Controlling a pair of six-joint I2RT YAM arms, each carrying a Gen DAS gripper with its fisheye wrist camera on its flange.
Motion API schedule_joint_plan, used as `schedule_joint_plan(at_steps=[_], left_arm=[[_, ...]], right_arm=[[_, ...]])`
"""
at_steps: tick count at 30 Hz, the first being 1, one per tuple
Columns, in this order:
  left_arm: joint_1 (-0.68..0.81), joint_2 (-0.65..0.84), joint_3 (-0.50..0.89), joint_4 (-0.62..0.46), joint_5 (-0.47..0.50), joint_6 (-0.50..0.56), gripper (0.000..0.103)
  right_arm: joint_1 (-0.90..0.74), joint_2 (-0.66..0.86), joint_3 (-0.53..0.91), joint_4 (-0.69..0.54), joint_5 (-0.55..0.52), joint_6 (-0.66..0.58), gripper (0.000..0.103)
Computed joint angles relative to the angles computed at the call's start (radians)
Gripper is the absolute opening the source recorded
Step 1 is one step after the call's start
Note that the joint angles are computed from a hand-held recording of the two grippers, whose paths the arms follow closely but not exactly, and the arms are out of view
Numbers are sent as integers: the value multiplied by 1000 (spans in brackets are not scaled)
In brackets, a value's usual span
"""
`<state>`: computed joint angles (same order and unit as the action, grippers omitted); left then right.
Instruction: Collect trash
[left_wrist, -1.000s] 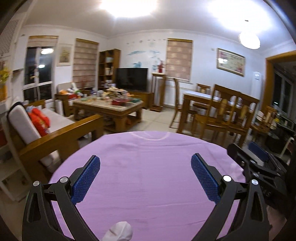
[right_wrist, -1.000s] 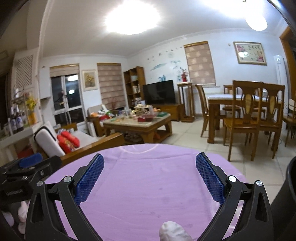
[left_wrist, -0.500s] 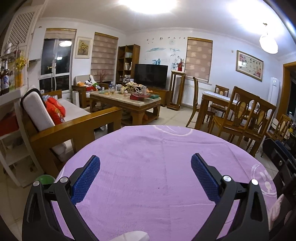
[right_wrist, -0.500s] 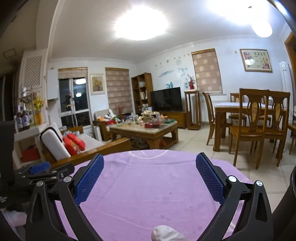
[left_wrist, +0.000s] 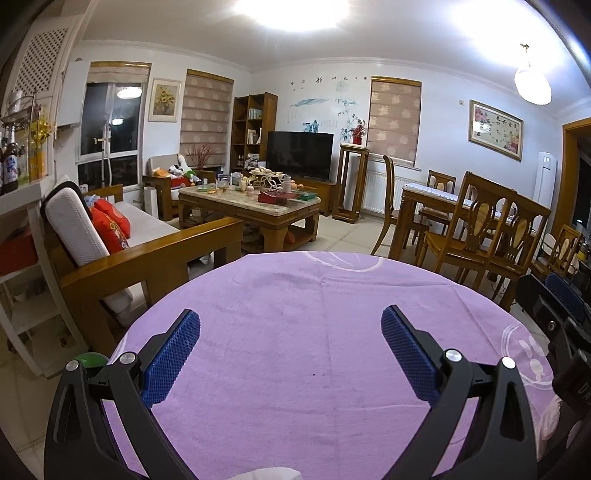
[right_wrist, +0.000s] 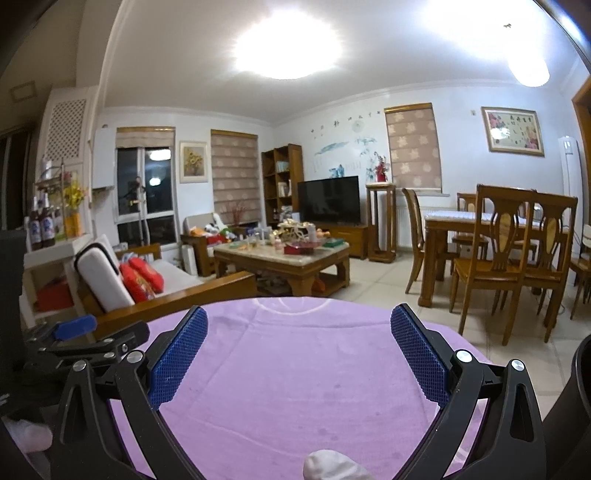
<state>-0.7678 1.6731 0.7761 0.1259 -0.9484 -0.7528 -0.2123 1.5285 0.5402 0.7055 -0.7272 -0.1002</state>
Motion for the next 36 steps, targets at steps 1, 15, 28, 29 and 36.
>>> schedule_joint_plan(at_steps=[1,15,28,29,36], left_arm=[[0,-1,0,-1,1,-2,98],[7,-4,-5,13,7,12,98],[10,-6,0,9,11,18,98],[10,-7,-1,11,11,18,98],[13,-6,-3,15,14,22,98]], right_arm=[[2,1,-1,3,2,1,98],[19,0,1,-21,15,-15,98],[21,-13,5,-42,17,-16,98],[21,-14,5,-43,17,-17,98],[21,-24,4,-52,18,-18,98]])
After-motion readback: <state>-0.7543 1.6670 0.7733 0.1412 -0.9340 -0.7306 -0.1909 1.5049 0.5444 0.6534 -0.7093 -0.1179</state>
